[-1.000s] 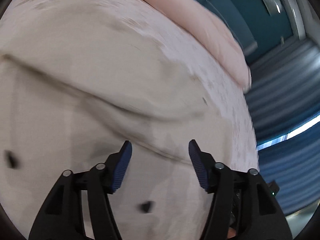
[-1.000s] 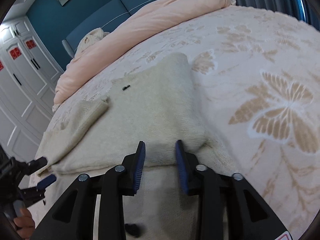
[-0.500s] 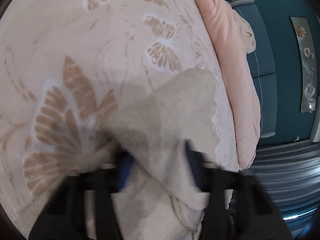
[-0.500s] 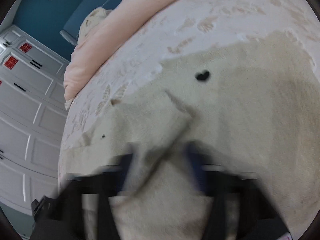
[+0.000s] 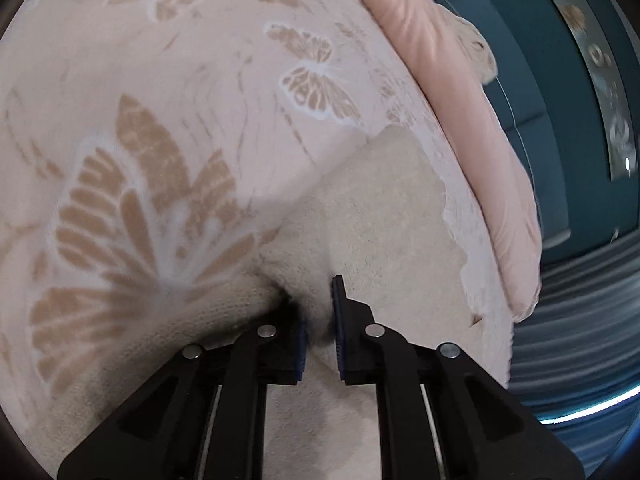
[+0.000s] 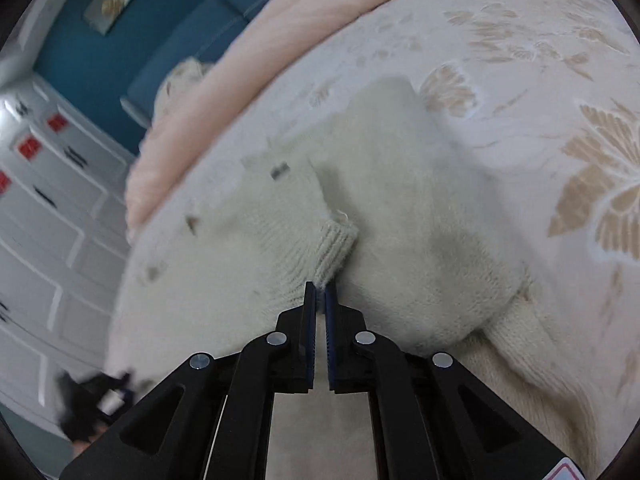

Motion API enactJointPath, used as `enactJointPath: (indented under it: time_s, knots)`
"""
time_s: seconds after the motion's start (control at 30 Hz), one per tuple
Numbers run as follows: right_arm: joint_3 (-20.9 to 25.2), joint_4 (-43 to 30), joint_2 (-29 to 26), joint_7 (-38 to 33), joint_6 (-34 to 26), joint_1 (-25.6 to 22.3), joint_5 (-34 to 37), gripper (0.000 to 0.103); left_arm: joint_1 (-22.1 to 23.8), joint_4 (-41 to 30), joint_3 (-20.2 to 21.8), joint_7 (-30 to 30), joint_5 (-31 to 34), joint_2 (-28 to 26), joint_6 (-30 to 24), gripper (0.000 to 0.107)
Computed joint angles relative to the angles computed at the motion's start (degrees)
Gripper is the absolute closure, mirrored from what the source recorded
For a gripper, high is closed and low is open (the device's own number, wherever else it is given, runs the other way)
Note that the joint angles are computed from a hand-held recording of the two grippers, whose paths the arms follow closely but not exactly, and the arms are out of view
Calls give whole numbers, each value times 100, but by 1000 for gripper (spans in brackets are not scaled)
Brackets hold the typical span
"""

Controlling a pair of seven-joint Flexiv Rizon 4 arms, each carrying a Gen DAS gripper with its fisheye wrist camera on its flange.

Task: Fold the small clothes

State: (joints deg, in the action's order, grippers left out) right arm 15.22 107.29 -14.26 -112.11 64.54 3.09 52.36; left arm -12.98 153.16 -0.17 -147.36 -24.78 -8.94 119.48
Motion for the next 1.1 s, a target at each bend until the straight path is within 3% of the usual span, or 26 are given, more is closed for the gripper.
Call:
enactJointPath:
  time_s: [0.1, 0.2, 0.33, 0.37, 0.43, 0.57, 0.63, 0.7, 0.77, 0.8, 0.83, 0.9, 0.93, 0.97, 1.0, 1.1]
  knots:
    - [30, -57, 39, -172, 186, 119, -96, 98, -147, -8, 27, 278, -209, -66, 92, 95]
    - [-107, -80, -197, 473, 202, 419, -872, 87, -172, 23, 27, 352, -145, -241, 449, 95]
    - [131, -430, -488, 570, -1, 116, -587, 74, -264, 5, 55, 673, -60, -683, 1235, 95]
    - [150, -510, -524, 631, -101, 72, -576, 74, -154, 36, 29, 524, 134, -765, 1443, 95]
    - [223, -648, -554, 609, -154, -5, -475, 95, 24, 45, -14, 339, 383, -831, 1592, 95]
    - [450, -627, -77, -227, -50, -534, 849, 96, -359, 19, -4, 771, -256, -891, 1678, 95]
    - [193, -248, -22, 71, 425, -134, 275, 96, -419, 26, -25, 838, -380, -922, 1736, 95]
    - [-20, -56, -322, 677, 109, 99, -614, 98, -417, 43, -46, 833, -392, -939, 1797, 95]
    - [117, -94, -248, 526, 48, -137, -303, 97, -407, 43, -61, 843, -402, -938, 1795, 95]
    - [61, -71, -173, 724, 16, -103, -404, 91, -409, 44, -64, 860, -416, -934, 1787, 95]
    - [-65, 67, 2, 1213, 178, 40, -670, 84, -426, 48, -64, 884, -448, -935, 1797, 95]
    - [-183, 371, 254, 1729, 673, 268, -1151, 84, -471, 39, -68, 935, -528, -964, 1828, 95]
    - [-62, 570, 439, 1805, 1165, 289, -1362, 84, -510, 38, -66, 969, -585, -987, 1870, 95]
    - [-23, 582, 573, 1509, 1283, 354, -1210, 86, -557, 34, -67, 1017, -663, -1006, 1901, 95]
    - [100, 440, 631, 1178, 1141, 348, -1106, 89, -604, 28, -75, 1060, -747, -1015, 1914, 95]
    - [286, -157, 472, 573, -177, 825, -1709, 92, -647, 27, -98, 1079, -827, -1047, 1988, 95]
